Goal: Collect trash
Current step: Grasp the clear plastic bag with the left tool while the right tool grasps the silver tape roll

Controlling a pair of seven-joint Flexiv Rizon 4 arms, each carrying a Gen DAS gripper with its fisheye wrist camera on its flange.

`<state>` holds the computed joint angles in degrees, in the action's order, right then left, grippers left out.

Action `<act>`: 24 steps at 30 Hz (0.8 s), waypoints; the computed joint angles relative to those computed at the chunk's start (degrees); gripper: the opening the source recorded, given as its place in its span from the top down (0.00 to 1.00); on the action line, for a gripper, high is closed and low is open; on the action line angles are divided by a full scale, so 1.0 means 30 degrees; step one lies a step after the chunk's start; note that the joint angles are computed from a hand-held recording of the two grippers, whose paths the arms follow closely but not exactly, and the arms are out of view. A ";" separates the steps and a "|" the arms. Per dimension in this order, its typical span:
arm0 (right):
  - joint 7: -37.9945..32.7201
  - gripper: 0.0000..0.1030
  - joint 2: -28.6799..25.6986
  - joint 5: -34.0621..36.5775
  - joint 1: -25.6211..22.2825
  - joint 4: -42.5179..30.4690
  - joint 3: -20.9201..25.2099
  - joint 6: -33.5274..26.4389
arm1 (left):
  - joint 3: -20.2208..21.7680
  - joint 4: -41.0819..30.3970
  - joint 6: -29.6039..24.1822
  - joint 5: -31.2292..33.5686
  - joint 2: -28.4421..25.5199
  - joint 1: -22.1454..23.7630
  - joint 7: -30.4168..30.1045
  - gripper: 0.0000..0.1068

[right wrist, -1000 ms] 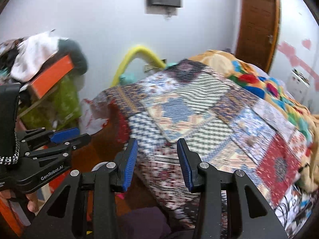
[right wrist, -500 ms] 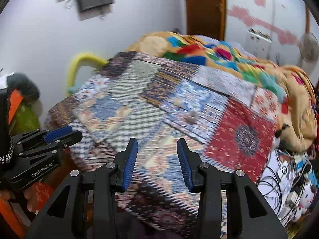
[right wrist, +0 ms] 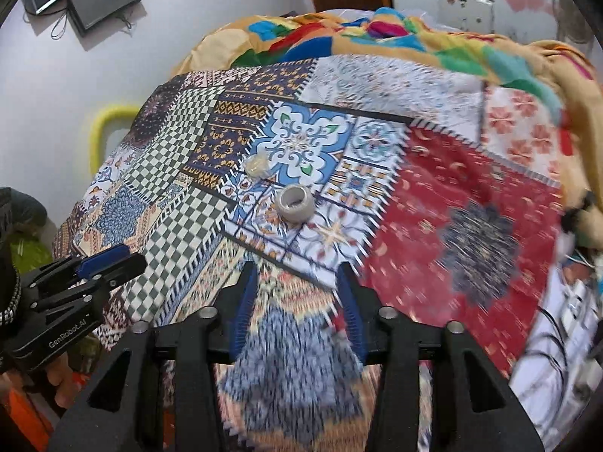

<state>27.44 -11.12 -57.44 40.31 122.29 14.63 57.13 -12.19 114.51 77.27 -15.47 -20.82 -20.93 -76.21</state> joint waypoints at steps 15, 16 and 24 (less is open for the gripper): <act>-0.1715 0.66 -0.3548 -0.2107 0.0003 -0.1930 -0.2202 0.0207 | 0.0468 -0.4944 0.0175 0.0881 -0.4570 -0.0079 -0.0631 0.51; -0.1216 0.66 -0.3444 -0.2490 0.0067 -0.1801 -0.2348 0.0134 | 0.0478 -0.5286 -0.0016 0.0917 -0.4812 -0.0116 -0.0602 0.51; 0.2458 0.66 -0.1665 -0.4492 -0.0975 0.0135 -0.1915 -0.0138 | -0.0131 -0.8481 -0.1560 0.0442 -0.7067 -0.0646 0.0147 0.51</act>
<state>34.82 -16.12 -70.91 37.39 122.70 8.88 56.71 -12.58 89.06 72.59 -14.14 -42.02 -22.87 -75.77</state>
